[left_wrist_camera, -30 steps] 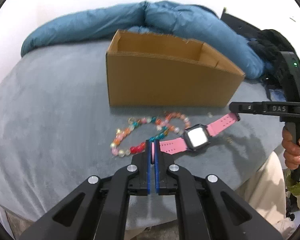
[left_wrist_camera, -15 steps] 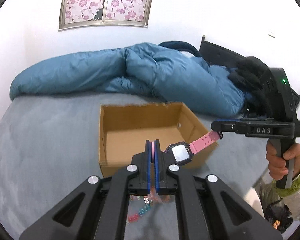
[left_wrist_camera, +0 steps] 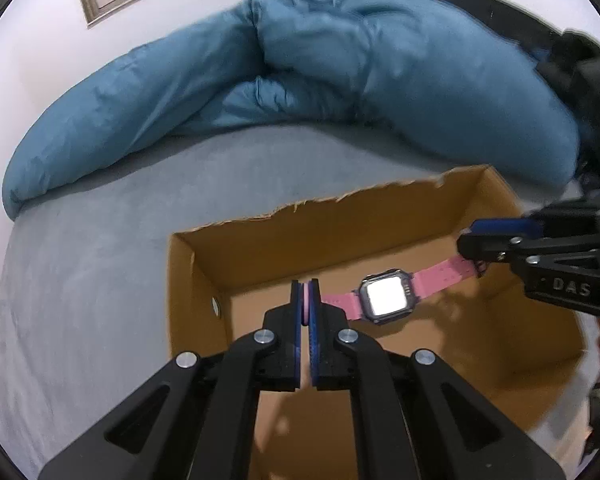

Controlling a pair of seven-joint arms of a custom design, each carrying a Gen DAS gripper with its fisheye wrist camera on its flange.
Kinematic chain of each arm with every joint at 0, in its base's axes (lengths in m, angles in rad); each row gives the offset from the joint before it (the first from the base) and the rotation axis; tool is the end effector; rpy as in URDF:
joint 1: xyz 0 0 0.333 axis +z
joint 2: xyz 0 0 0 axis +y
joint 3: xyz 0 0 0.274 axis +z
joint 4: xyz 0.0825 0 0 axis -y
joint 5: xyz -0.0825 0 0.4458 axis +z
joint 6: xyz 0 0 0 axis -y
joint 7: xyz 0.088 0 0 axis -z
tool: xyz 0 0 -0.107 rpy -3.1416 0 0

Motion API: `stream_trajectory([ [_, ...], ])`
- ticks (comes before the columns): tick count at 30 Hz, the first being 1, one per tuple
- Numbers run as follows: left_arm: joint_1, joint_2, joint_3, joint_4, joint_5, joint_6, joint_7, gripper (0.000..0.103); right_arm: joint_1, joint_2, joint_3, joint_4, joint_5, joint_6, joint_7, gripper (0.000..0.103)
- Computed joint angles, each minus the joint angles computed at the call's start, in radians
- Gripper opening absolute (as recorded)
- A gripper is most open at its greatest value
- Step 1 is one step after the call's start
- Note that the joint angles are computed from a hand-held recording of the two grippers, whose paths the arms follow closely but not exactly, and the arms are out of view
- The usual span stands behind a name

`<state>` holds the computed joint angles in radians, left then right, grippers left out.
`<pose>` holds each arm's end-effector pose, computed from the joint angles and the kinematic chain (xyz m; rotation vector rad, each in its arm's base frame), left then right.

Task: Organize jewelry
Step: 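Lift the pink watch with the right tool over the box, then open the right tool to drop the watch into the box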

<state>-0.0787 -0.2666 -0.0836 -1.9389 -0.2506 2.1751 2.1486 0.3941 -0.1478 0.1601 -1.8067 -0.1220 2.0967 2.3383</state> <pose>0.5784 -0.1086 0.6050 -1.2265 2.4824 -0.6438 0.5260 0.3247 0.5988 -1.7480 2.0775 -0.2675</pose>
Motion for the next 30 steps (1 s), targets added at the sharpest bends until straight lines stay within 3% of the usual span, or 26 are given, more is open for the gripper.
stream_trajectory([
  [5, 0.004, 0.048, -0.019, 0.017, 0.05, 0.002, -0.029, 0.006, 0.0, 0.078, -0.003, 0.059, -0.055, -0.058, -0.028, 0.019],
  [12, 0.007, 0.028, -0.024, -0.005, 0.1, 0.029, -0.038, 0.012, 0.006, 0.062, -0.007, 0.051, -0.105, -0.09, -0.016, 0.025],
  [15, 0.008, 0.001, -0.009, -0.015, 0.074, 0.039, -0.038, 0.023, 0.007, 0.032, -0.001, 0.033, -0.13, -0.087, -0.001, 0.026],
  [21, 0.009, -0.096, 0.032, -0.059, -0.003, 0.066, -0.008, 0.033, 0.002, -0.069, 0.023, -0.035, -0.17, -0.063, 0.049, 0.028],
  [25, 0.013, -0.212, 0.076, -0.136, -0.049, 0.086, 0.045, 0.04, 0.001, -0.202, 0.058, -0.133, -0.207, -0.026, 0.102, 0.031],
  [30, 0.03, -0.381, 0.148, -0.254, -0.086, 0.056, 0.105, 0.041, 0.01, -0.378, 0.112, -0.272, -0.213, 0.037, 0.163, 0.036],
])
